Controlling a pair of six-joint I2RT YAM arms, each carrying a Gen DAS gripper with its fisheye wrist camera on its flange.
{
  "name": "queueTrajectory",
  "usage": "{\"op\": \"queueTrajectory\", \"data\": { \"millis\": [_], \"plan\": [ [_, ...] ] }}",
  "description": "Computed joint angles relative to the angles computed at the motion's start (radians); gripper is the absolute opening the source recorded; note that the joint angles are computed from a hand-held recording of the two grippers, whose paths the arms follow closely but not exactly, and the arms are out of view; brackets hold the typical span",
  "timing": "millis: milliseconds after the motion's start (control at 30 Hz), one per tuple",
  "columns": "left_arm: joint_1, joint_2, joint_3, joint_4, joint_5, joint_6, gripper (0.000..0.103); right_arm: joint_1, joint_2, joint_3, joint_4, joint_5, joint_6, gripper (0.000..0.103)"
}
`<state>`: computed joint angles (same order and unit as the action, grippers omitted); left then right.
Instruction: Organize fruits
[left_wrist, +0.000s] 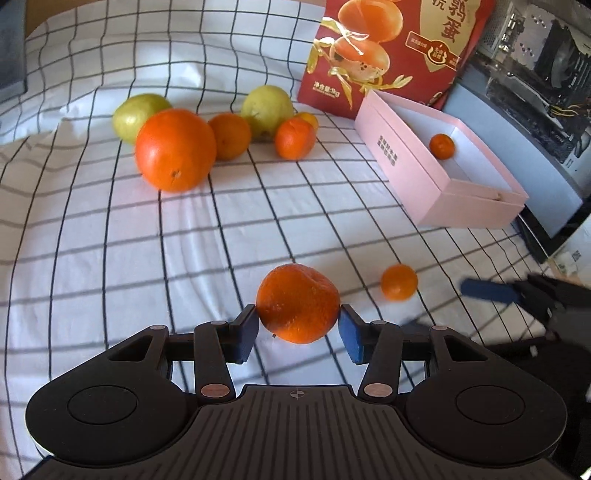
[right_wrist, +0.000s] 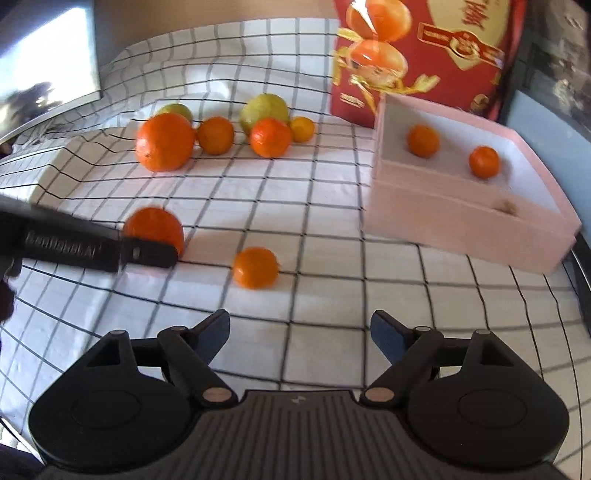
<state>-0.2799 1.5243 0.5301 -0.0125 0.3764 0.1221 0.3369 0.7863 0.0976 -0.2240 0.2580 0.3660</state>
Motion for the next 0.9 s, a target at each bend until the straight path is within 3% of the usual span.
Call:
{"op": "queueTrajectory", "data": {
  "millis": [267, 533, 700, 900],
  "plan": [
    [0.072, -0.068, -0.042, -0.063, 0.043, 0.040, 0.053, -0.021, 0.223, 0.060, 0.187, -0.057, -0.081, 0.055],
    [0.078, -0.109, -0.063, -0.107, 0.063, 0.074, 0.053, 0.028, 0.343, 0.107, 0.238, -0.018, -0.094, 0.030],
    [0.024, -0.100, -0.055, -0.111, 0.068, 0.069, 0.053, 0.020, 0.208, 0.088, 0.138, -0.020, -0.073, 0.030],
    [-0.078, -0.090, -0.034, -0.108, 0.082, 0.064, 0.053, -0.079, -0.067, 0.062, -0.081, -0.036, -0.079, 0.029]
  ]
}}
